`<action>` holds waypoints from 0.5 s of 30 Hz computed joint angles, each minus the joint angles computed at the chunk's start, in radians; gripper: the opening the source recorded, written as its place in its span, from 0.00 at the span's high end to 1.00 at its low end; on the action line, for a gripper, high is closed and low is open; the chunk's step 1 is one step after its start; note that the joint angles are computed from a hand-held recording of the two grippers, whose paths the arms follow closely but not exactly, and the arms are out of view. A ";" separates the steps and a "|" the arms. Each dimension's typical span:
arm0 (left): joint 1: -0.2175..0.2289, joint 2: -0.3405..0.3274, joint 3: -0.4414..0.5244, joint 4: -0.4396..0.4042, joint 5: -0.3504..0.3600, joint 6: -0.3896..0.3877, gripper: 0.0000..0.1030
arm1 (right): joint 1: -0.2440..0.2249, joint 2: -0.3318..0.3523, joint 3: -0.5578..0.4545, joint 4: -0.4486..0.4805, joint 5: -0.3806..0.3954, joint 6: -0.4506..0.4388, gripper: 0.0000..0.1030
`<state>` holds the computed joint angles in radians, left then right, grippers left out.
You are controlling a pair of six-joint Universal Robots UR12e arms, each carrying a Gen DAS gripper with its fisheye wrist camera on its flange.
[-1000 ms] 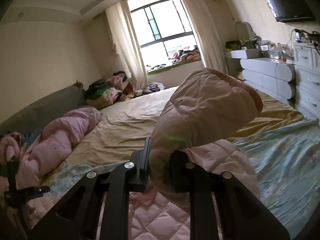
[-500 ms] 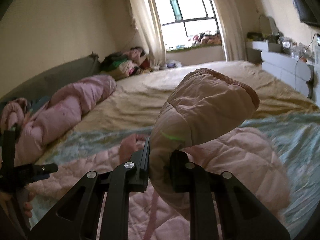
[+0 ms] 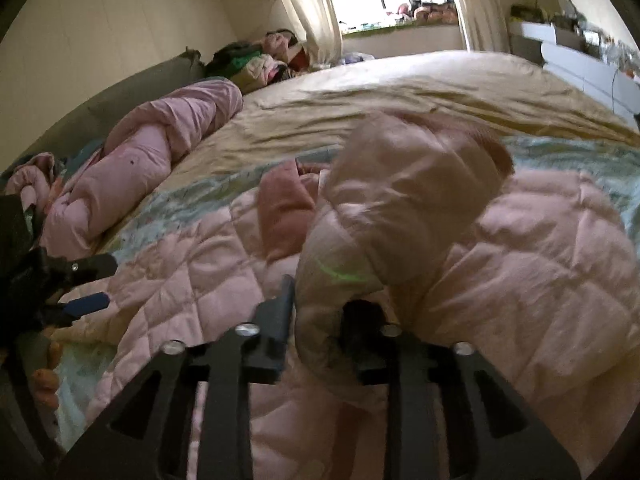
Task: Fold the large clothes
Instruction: 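Carry the held sleeve across the coat body with the right tool, then release the sleeve with the right tool while the left tool grasps the coat's front trim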
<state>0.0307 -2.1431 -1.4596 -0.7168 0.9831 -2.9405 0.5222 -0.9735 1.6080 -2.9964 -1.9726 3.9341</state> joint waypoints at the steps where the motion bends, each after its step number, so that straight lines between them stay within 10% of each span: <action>1: 0.000 -0.001 0.002 -0.005 -0.003 0.006 0.08 | 0.001 -0.003 0.003 0.004 -0.002 0.023 0.59; 4: 0.006 -0.006 0.009 -0.033 -0.037 0.019 0.08 | 0.003 -0.017 0.024 -0.026 -0.010 0.089 0.45; 6: 0.015 -0.015 0.025 -0.078 -0.090 0.024 0.08 | 0.011 -0.017 0.022 -0.046 -0.034 0.080 0.50; 7: 0.018 -0.018 0.029 -0.085 -0.105 0.019 0.08 | 0.013 -0.014 0.018 -0.062 -0.025 0.045 0.70; 15: 0.044 -0.043 0.049 -0.162 -0.267 -0.022 0.08 | 0.053 0.032 -0.088 0.094 -0.050 -0.232 0.74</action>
<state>0.0750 -2.1860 -1.4111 -0.8784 0.7164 -2.9621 0.5757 -0.9419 1.5202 -2.9020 -2.0227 3.7017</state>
